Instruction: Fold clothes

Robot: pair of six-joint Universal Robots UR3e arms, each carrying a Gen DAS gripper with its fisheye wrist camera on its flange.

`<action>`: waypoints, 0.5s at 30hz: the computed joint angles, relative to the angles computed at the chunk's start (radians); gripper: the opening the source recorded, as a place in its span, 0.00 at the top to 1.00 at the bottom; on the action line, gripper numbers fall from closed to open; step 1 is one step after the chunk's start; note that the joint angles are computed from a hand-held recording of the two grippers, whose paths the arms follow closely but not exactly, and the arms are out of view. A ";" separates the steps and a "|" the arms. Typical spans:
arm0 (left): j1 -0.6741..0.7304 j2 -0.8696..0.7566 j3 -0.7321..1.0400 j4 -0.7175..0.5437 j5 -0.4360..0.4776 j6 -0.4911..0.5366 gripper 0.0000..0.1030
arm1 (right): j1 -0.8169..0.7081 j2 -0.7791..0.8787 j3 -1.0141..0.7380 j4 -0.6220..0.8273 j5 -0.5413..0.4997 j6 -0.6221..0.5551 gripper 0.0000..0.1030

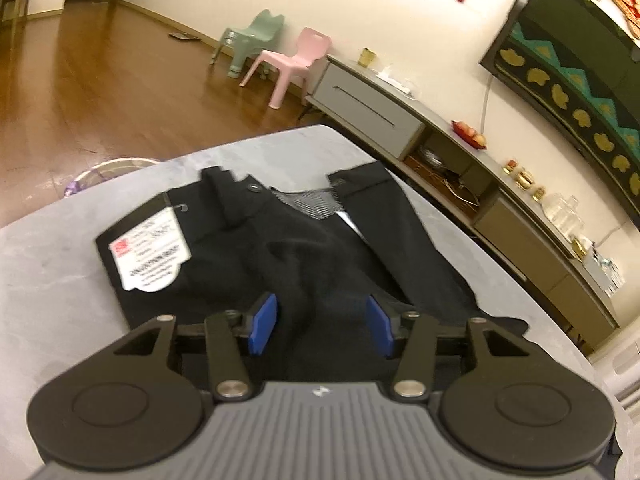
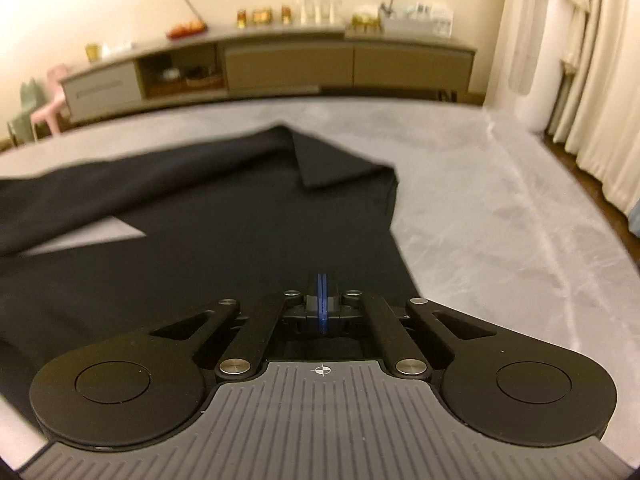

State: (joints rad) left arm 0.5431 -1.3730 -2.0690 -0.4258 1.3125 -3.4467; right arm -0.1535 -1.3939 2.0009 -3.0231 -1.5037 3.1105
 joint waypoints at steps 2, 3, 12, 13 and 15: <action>-0.007 0.005 -0.001 -0.006 0.006 0.012 0.52 | -0.059 -0.160 0.126 -0.008 0.088 -0.001 1.00; -0.005 0.012 -0.005 -0.010 0.010 0.020 0.52 | -0.097 -0.248 0.193 -0.006 0.136 -0.014 1.00; 0.019 0.136 -0.047 -0.064 -0.093 0.055 0.49 | -0.141 -0.341 0.315 0.017 0.156 -0.010 0.44; -0.001 0.135 -0.042 -0.068 -0.103 0.071 0.48 | -0.097 -0.275 0.281 -0.022 0.125 -0.004 0.38; -0.070 0.106 -0.008 -0.069 -0.080 0.088 0.46 | -0.035 -0.162 0.202 -0.063 0.121 -0.019 0.30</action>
